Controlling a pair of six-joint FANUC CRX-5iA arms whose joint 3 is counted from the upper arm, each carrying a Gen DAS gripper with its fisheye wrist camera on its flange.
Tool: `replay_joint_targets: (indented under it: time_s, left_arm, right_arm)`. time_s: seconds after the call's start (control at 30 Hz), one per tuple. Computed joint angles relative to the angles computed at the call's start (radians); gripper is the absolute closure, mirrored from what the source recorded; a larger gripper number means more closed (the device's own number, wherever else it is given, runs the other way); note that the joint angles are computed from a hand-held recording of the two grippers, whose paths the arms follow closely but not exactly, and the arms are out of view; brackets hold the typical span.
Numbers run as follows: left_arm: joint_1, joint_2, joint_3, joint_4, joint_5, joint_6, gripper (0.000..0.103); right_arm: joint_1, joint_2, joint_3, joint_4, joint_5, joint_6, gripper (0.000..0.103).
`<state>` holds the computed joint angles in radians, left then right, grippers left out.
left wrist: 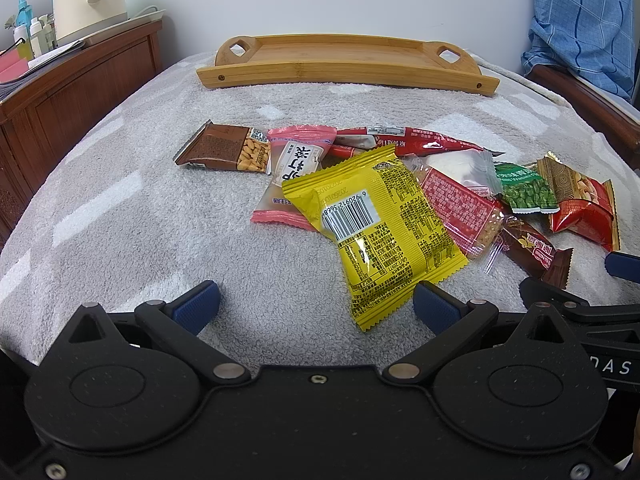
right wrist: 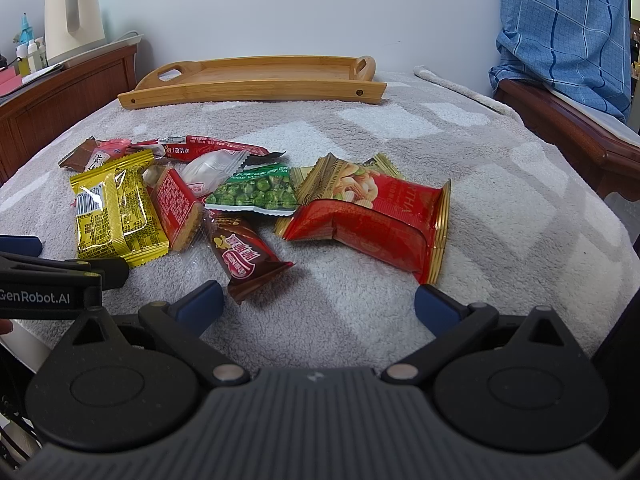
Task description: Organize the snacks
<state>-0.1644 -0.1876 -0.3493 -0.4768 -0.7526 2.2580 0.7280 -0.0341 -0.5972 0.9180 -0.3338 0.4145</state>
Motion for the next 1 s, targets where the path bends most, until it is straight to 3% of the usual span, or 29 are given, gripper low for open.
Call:
replay_joint_targets:
  time_s: [0.53,0.77,0.87,1.0]
  left_arm:
    - [-0.011,0.0,0.0,-0.021,-0.002,0.023,0.0]
    - [-0.003,-0.006,-0.003,-0.008,0.0,0.006,0.0]
    - [-0.006,-0.001,0.003,-0.008,-0.009,0.001,0.0]
    - [0.035,0.0,0.007,0.082,-0.021,-0.088,0.0]
  right_arm:
    - [-0.002,-0.002,-0.003,0.006,0.002,-0.004,0.0]
    - [-0.014,-0.001,-0.022,0.081,0.012,-0.063,0.0]
    - [0.001,0.0,0.005,-0.008,-0.011,0.007,0.0]
    - [0.019,-0.004,0.044,-0.126,-0.051,0.106,0.0]
